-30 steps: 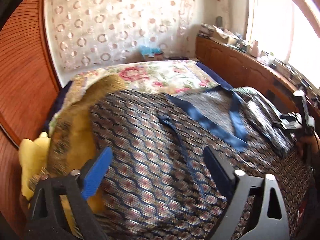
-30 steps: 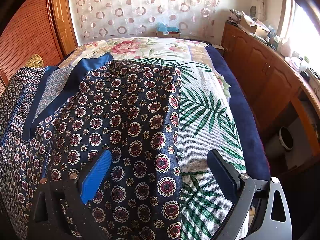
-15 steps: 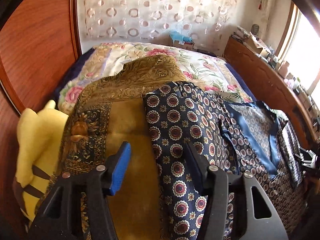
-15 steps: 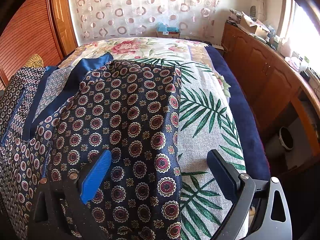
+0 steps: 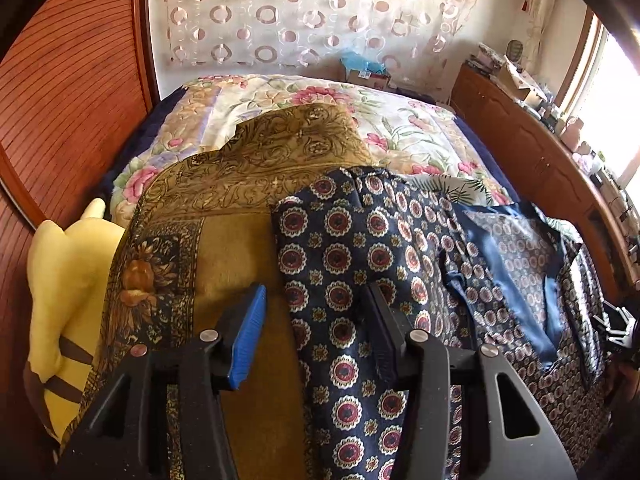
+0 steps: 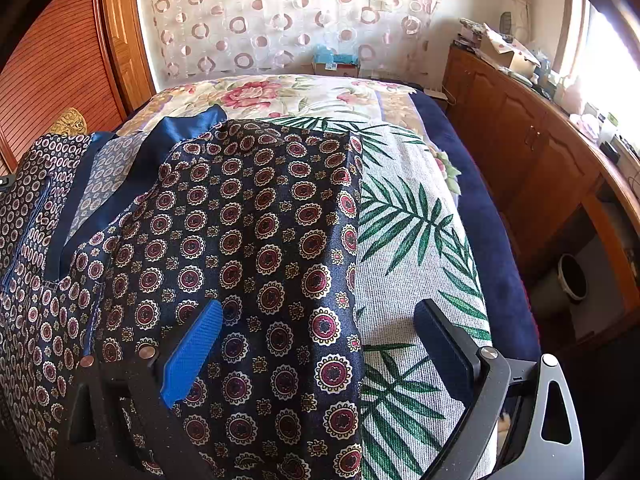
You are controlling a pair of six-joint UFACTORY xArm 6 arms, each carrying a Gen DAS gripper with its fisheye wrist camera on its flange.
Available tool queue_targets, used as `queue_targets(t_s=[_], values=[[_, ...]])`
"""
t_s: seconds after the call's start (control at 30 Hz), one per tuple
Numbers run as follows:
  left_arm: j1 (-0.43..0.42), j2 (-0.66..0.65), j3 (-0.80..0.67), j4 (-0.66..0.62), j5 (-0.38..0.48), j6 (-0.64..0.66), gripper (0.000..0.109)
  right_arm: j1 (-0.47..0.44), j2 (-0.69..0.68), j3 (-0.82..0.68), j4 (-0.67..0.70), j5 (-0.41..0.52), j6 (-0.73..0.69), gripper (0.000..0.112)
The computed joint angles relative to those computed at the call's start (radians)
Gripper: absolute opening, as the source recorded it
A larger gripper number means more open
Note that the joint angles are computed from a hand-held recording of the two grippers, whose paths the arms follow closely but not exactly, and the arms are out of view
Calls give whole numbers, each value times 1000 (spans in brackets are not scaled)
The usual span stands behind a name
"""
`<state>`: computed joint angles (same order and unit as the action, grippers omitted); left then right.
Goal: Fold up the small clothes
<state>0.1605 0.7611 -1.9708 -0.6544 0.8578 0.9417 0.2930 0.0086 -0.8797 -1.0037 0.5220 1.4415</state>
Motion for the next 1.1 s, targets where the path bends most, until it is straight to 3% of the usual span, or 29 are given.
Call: queue_targets(t_s=[0.03, 0.07, 0.17, 0.33, 0.73, 0.9, 1.07, 1.1], values=[[2, 6, -12, -9, 14, 3, 44, 0, 0, 0, 0, 0, 0, 97], [4, 10, -21, -17, 29, 12, 26, 0, 0, 0, 0, 0, 0, 97], [-1, -10, 10, -19, 3, 36, 5, 0, 0, 0, 0, 1, 0, 97], [-7, -103, 140, -106, -101, 122, 3, 1, 0, -1, 0, 1, 1, 97], [2, -331, 392, -351, -27, 415, 2, -1, 3, -2, 3, -3, -12, 97], [6, -410, 483, -399, -4, 502, 2, -15, 5, -14, 111, -11, -129, 97], [8, -440, 528, -412, -2, 552, 2, -33, 35, -81, 199, 42, -263, 76], [8, -442, 534, -412, -4, 555, 2, -39, 43, -95, 210, 47, -282, 67]])
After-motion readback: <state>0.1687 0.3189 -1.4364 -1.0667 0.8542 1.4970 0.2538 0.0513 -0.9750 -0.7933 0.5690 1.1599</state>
